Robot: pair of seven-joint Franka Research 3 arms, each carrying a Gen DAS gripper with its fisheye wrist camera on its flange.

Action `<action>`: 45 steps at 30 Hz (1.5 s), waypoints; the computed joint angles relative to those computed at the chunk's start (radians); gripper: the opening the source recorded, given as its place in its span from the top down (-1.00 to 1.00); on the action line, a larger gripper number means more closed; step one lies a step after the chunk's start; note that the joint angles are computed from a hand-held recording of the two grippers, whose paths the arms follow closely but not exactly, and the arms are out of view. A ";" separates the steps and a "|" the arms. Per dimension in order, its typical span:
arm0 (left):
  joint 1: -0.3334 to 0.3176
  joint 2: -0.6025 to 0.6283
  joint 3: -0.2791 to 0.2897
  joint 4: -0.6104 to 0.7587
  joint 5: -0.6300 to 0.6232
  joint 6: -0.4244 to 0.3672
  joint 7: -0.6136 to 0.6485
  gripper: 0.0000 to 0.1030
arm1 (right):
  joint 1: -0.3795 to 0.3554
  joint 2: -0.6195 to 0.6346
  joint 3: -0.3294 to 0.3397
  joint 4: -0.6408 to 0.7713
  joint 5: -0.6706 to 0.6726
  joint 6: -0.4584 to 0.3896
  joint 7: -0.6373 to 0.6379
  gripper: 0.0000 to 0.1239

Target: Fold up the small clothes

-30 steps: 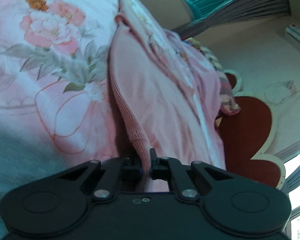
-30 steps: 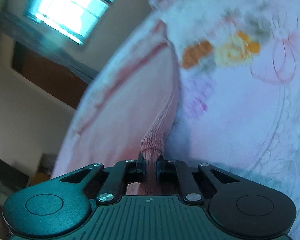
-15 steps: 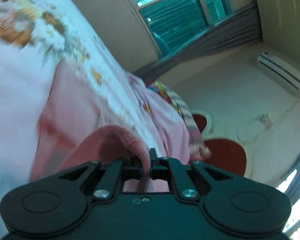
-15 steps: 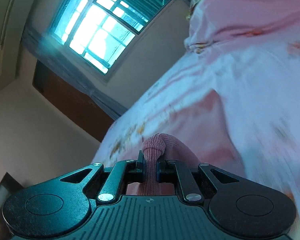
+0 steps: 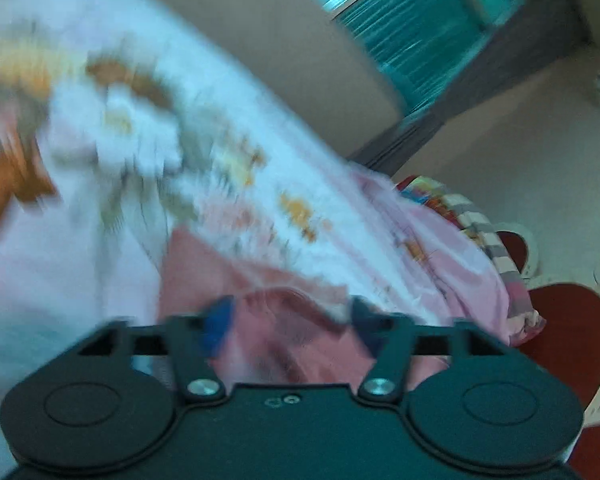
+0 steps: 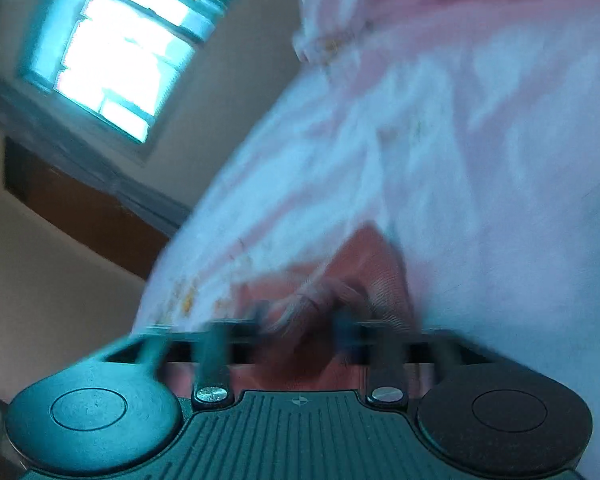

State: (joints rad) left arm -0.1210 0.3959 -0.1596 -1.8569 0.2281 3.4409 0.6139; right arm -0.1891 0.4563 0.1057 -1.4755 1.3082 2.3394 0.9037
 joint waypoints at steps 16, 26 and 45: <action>-0.457 0.060 0.494 0.236 0.051 -0.392 0.414 -0.44 | 0.145 -0.021 -0.021 -0.028 -0.220 0.291 -0.383 -0.13; -0.107 0.296 0.053 0.612 -0.044 -0.631 0.658 0.88 | 0.208 0.216 -0.041 0.298 -0.618 0.241 -0.112 0.71; -0.275 0.279 0.338 0.488 0.007 -0.144 0.391 1.00 | 0.119 0.178 0.130 0.254 -0.304 0.463 -0.411 0.86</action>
